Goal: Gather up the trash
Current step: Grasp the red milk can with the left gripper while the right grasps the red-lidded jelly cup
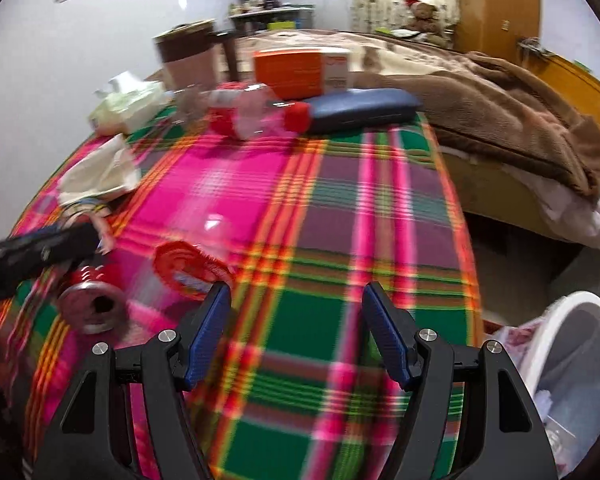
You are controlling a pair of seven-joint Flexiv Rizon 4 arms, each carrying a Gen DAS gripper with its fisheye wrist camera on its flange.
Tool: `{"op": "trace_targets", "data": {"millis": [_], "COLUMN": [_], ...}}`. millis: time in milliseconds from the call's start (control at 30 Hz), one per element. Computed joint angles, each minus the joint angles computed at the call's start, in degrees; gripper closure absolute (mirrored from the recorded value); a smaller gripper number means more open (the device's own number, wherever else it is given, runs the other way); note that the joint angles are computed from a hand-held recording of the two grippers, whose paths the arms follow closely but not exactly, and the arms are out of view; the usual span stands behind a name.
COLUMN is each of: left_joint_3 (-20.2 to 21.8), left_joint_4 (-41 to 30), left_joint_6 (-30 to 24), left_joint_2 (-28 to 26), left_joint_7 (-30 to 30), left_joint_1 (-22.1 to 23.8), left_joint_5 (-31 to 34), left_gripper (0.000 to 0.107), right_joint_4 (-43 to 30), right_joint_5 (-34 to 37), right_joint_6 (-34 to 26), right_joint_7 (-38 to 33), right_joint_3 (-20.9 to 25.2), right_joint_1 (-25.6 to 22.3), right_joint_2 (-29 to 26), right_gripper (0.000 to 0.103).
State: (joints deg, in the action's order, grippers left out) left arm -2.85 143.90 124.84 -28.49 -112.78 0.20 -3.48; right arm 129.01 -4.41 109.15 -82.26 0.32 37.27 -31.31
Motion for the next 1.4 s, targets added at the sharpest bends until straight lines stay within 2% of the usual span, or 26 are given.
{"op": "trace_targets", "data": {"millis": [133, 233, 300, 367, 500, 767, 800, 833, 900, 1000, 1100, 1300, 1400], "left_joint_3": [-0.8, -2.7, -4.4, -3.9, -1.6, -3.0, -3.0, -2.9, -2.7, -2.7, 1.0, 4.3, 4.6], "left_joint_4": [0.3, 1.1, 1.5, 1.6, 2.2, 3.9, 3.9, 3.9, 3.6, 3.2, 3.1, 2.9, 3.3], "left_joint_6": [0.1, -0.2, -0.3, -0.5, -1.6, -0.9, -1.0, -1.1, -1.2, -0.6, -0.6, -2.6, -1.7], "left_joint_2": [0.0, 0.5, 0.5, 0.8, 2.0, 2.4, 2.5, 2.6, 2.2, 1.2, 1.2, 0.9, 0.8], "left_joint_7": [-1.1, -3.0, -4.5, -4.3, -2.6, -3.7, -4.0, -4.2, -4.9, -6.3, -4.7, -1.4, -0.5], "left_joint_1": [0.2, 3.3, 6.1, 5.8, 3.1, 7.5, 7.4, 7.0, 5.9, 4.3, -3.1, -12.0, -12.9], "left_joint_5": [0.5, 3.6, 6.8, 7.3, 5.3, 8.9, 8.7, 8.3, 7.1, 5.7, -1.0, -10.8, -12.4], "left_gripper": [0.027, 0.027, 0.027, 0.027, 0.027, 0.026, 0.026, 0.026, 0.026, 0.026, 0.026, 0.026, 0.027], "right_joint_4": [0.3, 0.7, 0.8, 0.6, -1.0, -5.2, -5.3, -5.3, -5.3, -4.9, -4.3, -2.6, -1.8], "right_joint_5": [-0.3, -0.1, -0.9, -3.9, -9.6, -15.8, -15.8, -15.6, -15.2, -15.2, -14.8, -14.5, -14.6], "right_joint_6": [1.0, 3.2, 6.0, 7.0, 5.4, -2.9, -3.2, -2.8, -2.3, -1.7, -0.8, 1.1, 1.9], "right_joint_7": [0.9, 1.3, 2.3, 3.8, 4.7, 7.2, 7.4, 7.4, 7.5, 7.7, 7.6, 7.1, 6.8], "right_joint_3": [2.2, 3.3, 6.2, 9.9, 12.4, 15.2, 15.1, 14.9, 14.3, 14.5, 13.9, 13.3, 13.2], "right_joint_1": [-3.0, -4.1, -6.9, -10.9, -13.3, -16.5, -16.3, -16.0, -15.4, -15.8, -15.4, -15.2, -15.2], "right_joint_2": [0.3, 0.5, 0.1, -0.3, -1.2, -4.4, -4.6, -4.7, -4.8, -4.7, -4.4, -3.5, -3.3], "right_gripper": [0.033, 0.033, 0.033, 0.033, 0.033, 0.034, 0.039, 0.048, 0.057, 0.057, 0.057, 0.057, 0.057]}}
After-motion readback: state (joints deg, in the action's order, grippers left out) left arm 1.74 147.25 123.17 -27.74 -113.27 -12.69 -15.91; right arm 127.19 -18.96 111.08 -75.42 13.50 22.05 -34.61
